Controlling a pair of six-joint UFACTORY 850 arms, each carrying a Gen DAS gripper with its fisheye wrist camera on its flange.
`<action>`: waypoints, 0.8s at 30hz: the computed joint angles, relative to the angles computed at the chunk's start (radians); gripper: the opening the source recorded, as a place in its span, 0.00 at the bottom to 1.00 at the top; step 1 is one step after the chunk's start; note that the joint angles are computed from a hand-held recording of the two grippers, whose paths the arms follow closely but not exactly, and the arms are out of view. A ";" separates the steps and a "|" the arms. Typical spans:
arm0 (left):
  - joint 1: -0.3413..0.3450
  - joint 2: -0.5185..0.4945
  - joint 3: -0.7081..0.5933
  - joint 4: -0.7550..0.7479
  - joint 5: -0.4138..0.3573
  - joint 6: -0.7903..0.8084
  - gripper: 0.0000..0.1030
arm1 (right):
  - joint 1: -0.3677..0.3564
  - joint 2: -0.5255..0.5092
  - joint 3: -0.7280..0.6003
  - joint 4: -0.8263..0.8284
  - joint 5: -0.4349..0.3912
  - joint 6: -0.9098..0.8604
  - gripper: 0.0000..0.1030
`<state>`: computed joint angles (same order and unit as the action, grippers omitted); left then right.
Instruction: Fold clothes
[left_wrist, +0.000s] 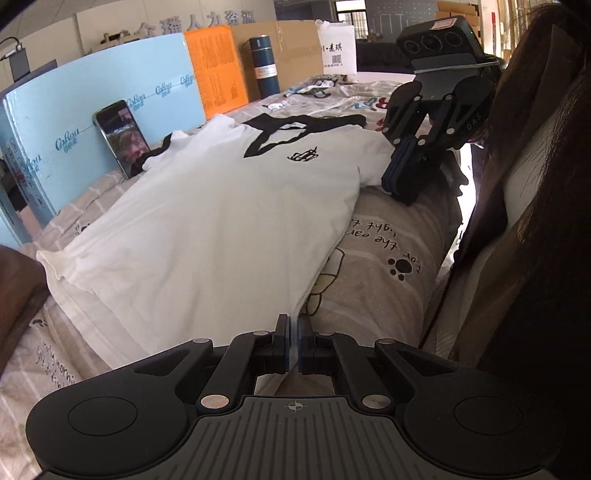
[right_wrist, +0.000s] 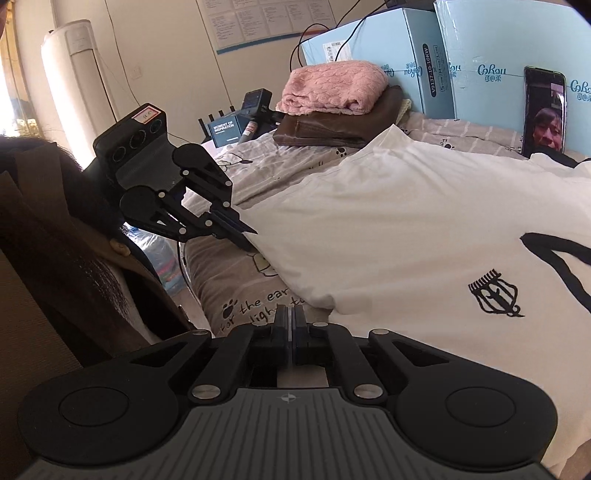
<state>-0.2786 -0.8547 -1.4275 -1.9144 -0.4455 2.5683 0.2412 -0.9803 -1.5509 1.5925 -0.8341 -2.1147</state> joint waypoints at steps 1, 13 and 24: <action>0.000 0.011 0.022 -0.080 -0.016 0.065 0.05 | 0.000 0.015 0.030 0.046 0.000 -0.047 0.04; -0.083 -0.126 -0.142 -0.096 -0.307 0.049 0.19 | -0.059 0.180 0.416 0.759 -0.048 -0.476 0.55; -0.045 -0.314 -0.376 0.156 -0.550 -0.718 0.90 | -0.138 0.114 0.490 0.834 -0.261 -0.178 0.59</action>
<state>-0.3237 -1.1685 -1.8034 -1.7579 -0.9959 1.8507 0.1029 -0.8658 -1.0607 2.4268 -1.0947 -2.2923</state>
